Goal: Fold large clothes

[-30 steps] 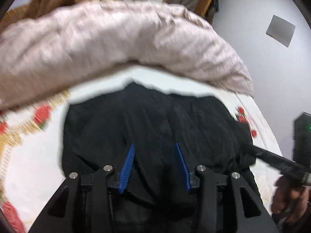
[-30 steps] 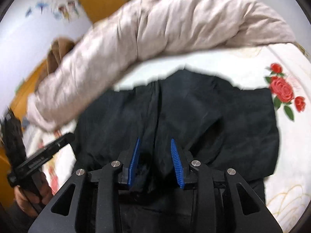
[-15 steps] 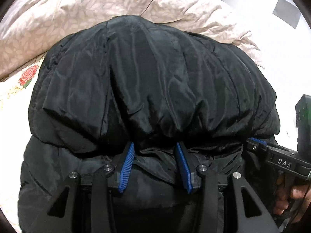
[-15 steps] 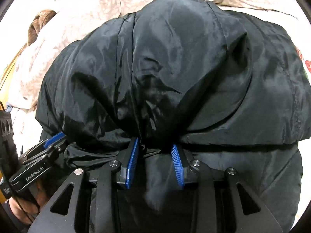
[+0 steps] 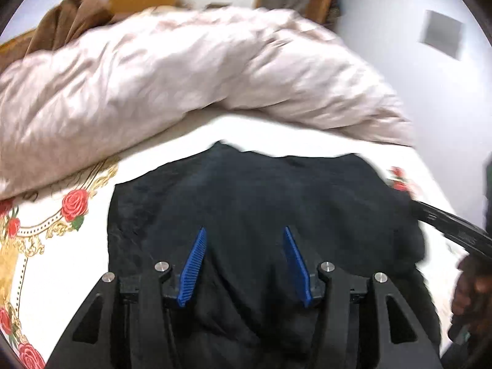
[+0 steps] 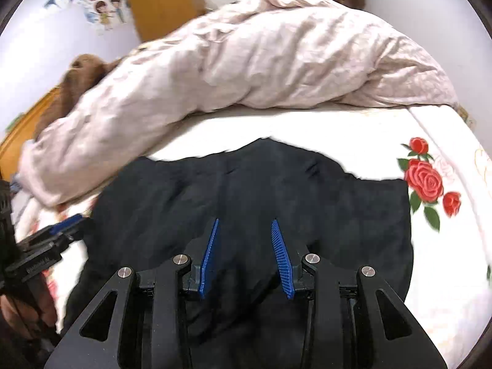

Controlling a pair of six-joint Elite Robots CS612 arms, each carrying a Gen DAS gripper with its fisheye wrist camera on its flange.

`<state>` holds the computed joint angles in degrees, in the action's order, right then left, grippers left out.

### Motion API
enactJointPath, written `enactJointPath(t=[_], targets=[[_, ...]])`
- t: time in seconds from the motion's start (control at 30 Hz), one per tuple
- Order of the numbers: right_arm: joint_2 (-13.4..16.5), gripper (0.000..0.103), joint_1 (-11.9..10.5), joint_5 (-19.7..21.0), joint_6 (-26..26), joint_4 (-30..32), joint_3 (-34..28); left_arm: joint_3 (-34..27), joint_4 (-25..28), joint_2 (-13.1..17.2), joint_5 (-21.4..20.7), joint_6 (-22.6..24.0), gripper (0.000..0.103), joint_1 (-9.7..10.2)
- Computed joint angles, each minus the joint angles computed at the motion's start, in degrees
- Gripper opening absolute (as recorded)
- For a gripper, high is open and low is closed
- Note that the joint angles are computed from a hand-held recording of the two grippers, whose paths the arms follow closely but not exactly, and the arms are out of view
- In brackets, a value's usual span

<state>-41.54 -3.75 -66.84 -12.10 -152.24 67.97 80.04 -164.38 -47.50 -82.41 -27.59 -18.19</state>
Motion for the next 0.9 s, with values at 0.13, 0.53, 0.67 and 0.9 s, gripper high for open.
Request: enactJointPath(t=[0.13, 0.53, 0.67, 0.9], targets=[[3.9, 0.036, 0.3, -4.7, 2.1, 7.1, -4.6, -1.8, 3.9, 2.5, -0.6, -1.6, 0.055, 1.07], [-1.4, 0.037, -1.0, 1.9, 2.7, -2.4, 3.2, 4.1, -5.7, -1.3, -1.6, -2.2, 0.052, -0.55], [-1.9, 0.036, 0.5, 4.0, -3.7, 2.1, 4.6, 4.0, -3.1, -0.9, -3.6, 2.0, 0.052, -1.81], [0.4, 0.036, 1.7, -1.0, -7.5, 5.0, 4.7, 4.4, -1.3, 0.9, -3.4, 1.8, 0.056, -2.08]])
